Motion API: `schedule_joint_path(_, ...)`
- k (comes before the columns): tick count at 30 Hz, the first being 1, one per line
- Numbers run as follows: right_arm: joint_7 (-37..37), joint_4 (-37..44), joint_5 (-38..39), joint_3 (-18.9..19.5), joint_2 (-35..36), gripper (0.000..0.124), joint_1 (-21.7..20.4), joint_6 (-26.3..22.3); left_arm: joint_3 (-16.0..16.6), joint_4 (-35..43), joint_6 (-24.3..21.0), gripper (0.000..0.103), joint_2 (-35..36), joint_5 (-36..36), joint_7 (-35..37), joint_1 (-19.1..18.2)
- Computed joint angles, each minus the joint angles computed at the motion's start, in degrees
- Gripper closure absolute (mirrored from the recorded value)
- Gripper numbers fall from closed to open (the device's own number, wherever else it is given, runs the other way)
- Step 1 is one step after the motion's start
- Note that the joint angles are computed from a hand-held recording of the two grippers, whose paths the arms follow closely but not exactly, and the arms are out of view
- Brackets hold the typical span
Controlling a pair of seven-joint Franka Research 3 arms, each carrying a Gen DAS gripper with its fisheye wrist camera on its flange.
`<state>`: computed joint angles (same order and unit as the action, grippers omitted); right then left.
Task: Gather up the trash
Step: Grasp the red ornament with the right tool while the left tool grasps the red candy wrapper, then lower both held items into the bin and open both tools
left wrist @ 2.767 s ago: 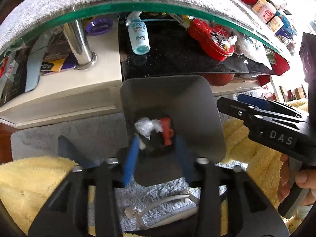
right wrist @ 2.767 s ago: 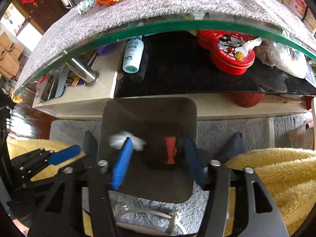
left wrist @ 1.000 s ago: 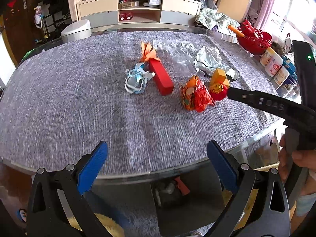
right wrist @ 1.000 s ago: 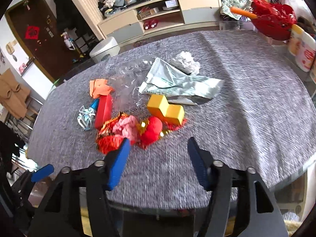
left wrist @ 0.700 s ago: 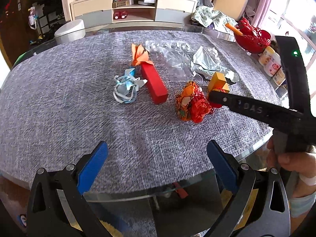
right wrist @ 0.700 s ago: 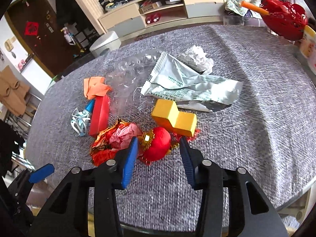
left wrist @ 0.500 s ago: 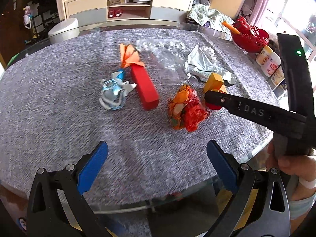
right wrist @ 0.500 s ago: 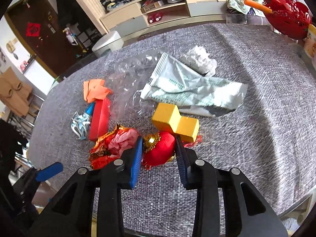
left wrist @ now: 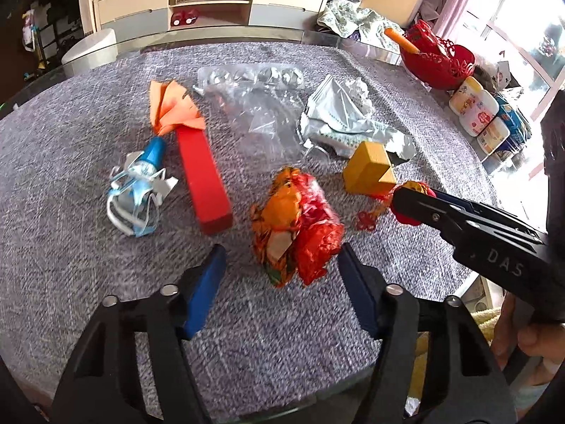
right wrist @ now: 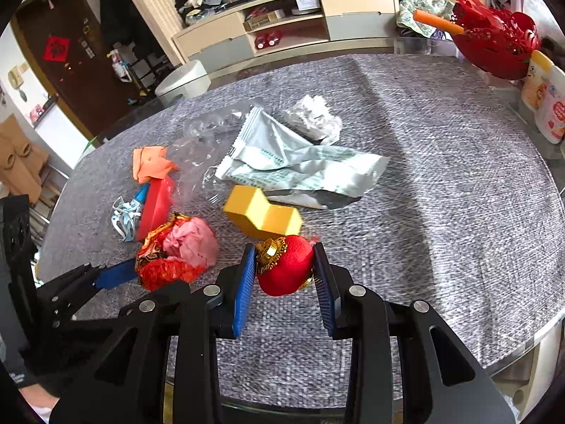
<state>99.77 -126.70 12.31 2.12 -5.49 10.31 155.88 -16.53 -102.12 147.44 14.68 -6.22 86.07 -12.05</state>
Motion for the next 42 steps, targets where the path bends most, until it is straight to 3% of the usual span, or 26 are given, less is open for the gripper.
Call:
schedule_joint_path(3, -0.12, 0.1, 0.16, -0.05, -0.05, 0.09, 0.02, -0.24, -0.61, 0.66, -0.24, 0.063, 0.46, -1.54, 1.48, 0.51)
schedule_joint_path(7, -0.46, -0.63, 0.47, 0.09, -0.81, 0.09, 0.24, -0.25, -0.63, -0.2, 0.82, 0.068, -0.23, -1.89, 2.02, 0.49)
schedule_joint_path(16, 2.02, -3.94, -2.55, 1.6, -6.58, 0.09, 0.01, -0.26, 0.6, -7.88, 3.71, 0.069, -8.21, -1.12, 0.83, -0.26)
schedule_joint_path(27, 4.24, -11.14, -4.94, 4.43, -18.4, 0.09, 0.18, -0.14, 3.93, -21.61, 6.39, 0.068, -24.45, -1.15, -1.5, -4.13)
schedule_joint_path(34, 3.89, -16.37, -3.83, 5.31, -24.96, 0.09, 0.93, -1.82, 6.14, -29.64, 6.19, 0.068, -32.96, -2.66, -2.12, -8.43)
schedule_joint_path(42, 4.57, -21.56, -2.44, 6.32, -26.87, 0.09, 2.3, -3.79, 7.84, -35.71, 3.92, 0.068, -36.18, -4.56, -2.59, -11.67)
